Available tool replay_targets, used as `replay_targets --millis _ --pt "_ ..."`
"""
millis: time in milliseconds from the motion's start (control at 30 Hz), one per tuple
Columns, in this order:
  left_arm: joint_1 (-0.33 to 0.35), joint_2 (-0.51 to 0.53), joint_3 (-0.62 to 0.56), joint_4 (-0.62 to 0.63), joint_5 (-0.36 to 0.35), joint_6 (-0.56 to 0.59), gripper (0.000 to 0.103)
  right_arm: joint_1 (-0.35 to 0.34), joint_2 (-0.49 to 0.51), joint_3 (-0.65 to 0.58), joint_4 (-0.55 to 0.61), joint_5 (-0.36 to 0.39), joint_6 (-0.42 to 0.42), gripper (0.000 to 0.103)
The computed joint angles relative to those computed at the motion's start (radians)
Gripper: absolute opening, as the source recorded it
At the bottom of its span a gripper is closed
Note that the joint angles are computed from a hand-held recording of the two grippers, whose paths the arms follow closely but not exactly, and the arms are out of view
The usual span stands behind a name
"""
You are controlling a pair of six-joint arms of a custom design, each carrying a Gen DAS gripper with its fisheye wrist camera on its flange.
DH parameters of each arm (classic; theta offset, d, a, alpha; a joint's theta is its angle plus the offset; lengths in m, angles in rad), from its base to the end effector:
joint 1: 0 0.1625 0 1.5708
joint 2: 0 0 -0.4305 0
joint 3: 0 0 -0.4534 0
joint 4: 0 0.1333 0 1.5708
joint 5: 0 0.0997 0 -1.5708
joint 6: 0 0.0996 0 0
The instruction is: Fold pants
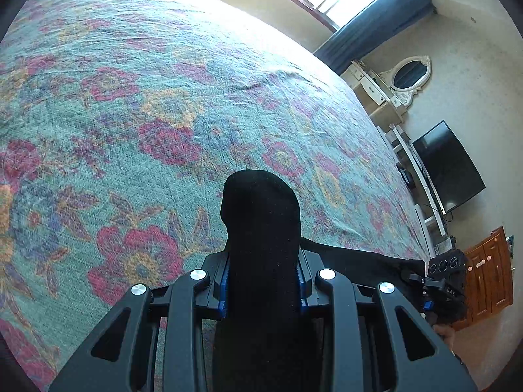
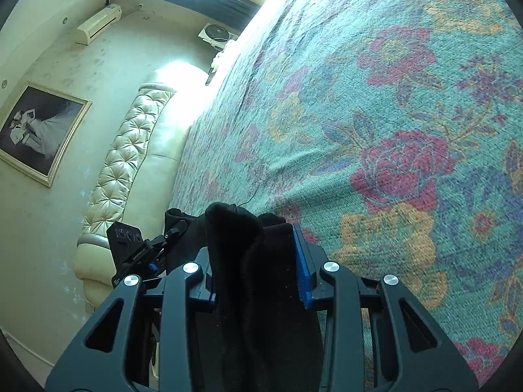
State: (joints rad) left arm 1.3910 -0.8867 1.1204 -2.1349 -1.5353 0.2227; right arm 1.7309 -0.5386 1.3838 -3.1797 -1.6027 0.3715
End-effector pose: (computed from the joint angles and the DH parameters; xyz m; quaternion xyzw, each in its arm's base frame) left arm -0.0155 -0.8507 0.3293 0.1943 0.9669 -0.1640 0.0210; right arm 0.2578 -0.7802 0.0412 0.1038 0.9221 -0.3634 0.0836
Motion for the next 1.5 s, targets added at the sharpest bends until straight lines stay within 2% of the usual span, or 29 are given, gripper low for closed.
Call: replay_targets --millis 233,567,767,867,900,933,1033,1100,1267,1400,1500 --pt "0.019 0.071 -0.111 0.043 0.011 -0.023 0.03 -0.023 0.07 -0.134 0.087 0.032 0.022 0.034" --pt "0.055 0.108 -0.154 0.091 -0.046 -0.062 0.034 -0.064 0.082 -0.126 0.057 0.11 0.057 0.034" --pt "0.069 0.107 -0.16 0.108 -0.084 -0.064 0.042 -0.073 0.069 -0.105 0.047 0.138 0.056 0.036" --pt "0.074 0.098 -0.16 0.114 -0.113 -0.054 0.049 -0.078 0.052 -0.084 0.045 0.157 0.054 0.045" --pt "0.076 0.088 -0.151 0.108 -0.116 -0.044 0.054 -0.078 0.039 -0.068 0.042 0.158 0.051 0.049" --pt "0.078 0.082 -0.148 0.11 -0.121 -0.042 0.059 -0.077 0.028 -0.05 0.028 0.157 0.055 0.056" --pt "0.101 0.056 -0.14 0.145 -0.174 -0.066 0.066 -0.083 -0.016 0.042 -0.061 0.172 0.092 0.066" --pt "0.115 0.018 -0.103 0.149 -0.2 -0.078 0.069 -0.084 -0.045 0.11 -0.105 0.188 0.114 0.068" --pt "0.137 -0.121 0.076 0.104 -0.205 -0.071 0.072 -0.067 -0.094 0.259 -0.18 0.204 0.127 0.069" --pt "0.136 -0.224 0.223 0.069 -0.196 -0.054 0.076 -0.045 -0.093 0.31 -0.233 0.206 0.149 0.076" --pt "0.127 -0.265 0.293 0.038 -0.185 -0.059 0.079 -0.029 -0.085 0.315 -0.244 0.177 0.154 0.078"
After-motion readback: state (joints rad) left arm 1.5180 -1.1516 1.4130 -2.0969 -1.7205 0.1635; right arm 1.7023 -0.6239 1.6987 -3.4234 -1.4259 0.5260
